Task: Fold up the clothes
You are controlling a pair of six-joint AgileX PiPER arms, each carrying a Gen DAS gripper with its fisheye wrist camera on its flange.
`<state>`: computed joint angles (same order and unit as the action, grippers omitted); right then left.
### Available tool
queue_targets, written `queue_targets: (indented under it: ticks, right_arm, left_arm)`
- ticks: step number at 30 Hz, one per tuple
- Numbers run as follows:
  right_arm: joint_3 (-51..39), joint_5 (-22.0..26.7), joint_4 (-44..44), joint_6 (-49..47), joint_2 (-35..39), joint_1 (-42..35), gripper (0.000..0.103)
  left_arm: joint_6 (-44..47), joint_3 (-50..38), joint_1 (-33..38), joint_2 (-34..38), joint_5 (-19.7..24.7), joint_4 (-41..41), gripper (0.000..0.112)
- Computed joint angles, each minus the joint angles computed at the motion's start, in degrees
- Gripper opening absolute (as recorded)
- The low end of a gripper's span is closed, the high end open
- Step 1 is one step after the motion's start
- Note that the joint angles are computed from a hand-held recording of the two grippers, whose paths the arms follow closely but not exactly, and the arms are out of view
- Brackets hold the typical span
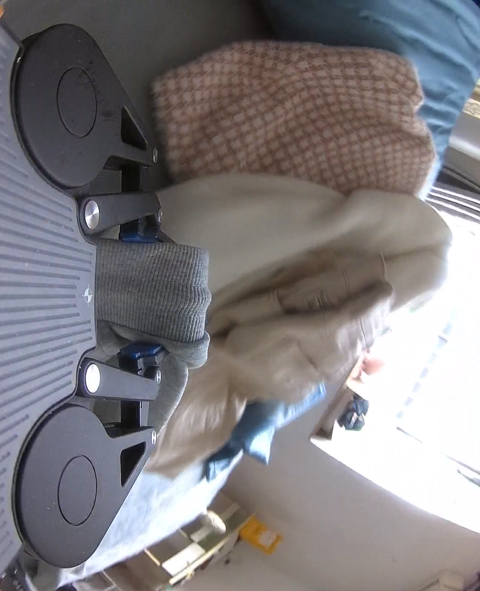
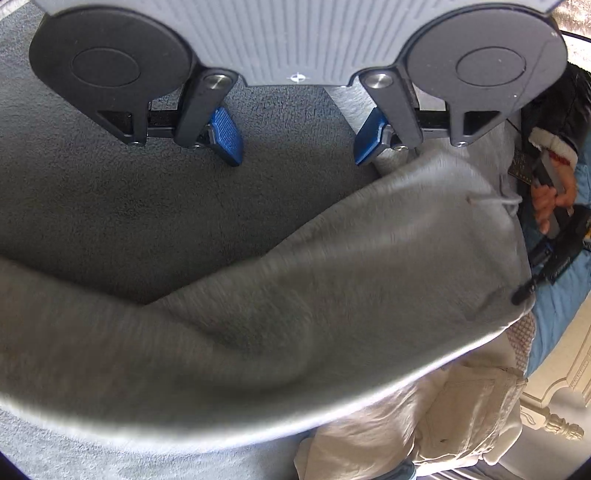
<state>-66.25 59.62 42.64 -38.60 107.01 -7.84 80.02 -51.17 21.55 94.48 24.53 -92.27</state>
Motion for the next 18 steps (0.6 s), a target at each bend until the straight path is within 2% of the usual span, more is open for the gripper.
queue_targets:
  ticks: [4, 6, 9, 14, 18]
  right_arm:
    - [0.51, -0.71, 0.92, -0.3, -0.01, -0.23, 0.069]
    - [0.39, -0.65, 1.09, -0.24, -0.08, -0.43, 0.069]
    - [0.37, -0.87, 1.2, -0.25, -0.7, -0.79, 0.069]
    - [0.33, -1.07, 2.27, -0.17, -0.56, -1.71, 0.069]
    - [0.39, -1.37, 3.86, -0.74, 0.16, -2.3, 0.069]
  left_arm:
    - [-7.45, -4.83, -2.4, 7.87, -4.38, 8.08, 0.048]
    - [-10.07, -5.68, -2.04, 9.75, -3.85, 8.92, 0.051]
    - [-11.56, -5.42, -0.23, 8.61, -1.22, 9.48, 0.059]
    - [-17.72, -4.17, 3.82, 2.81, 3.34, 17.1, 0.07]
    - [-22.96, -2.05, 5.68, -3.75, 3.65, 22.98, 0.071]
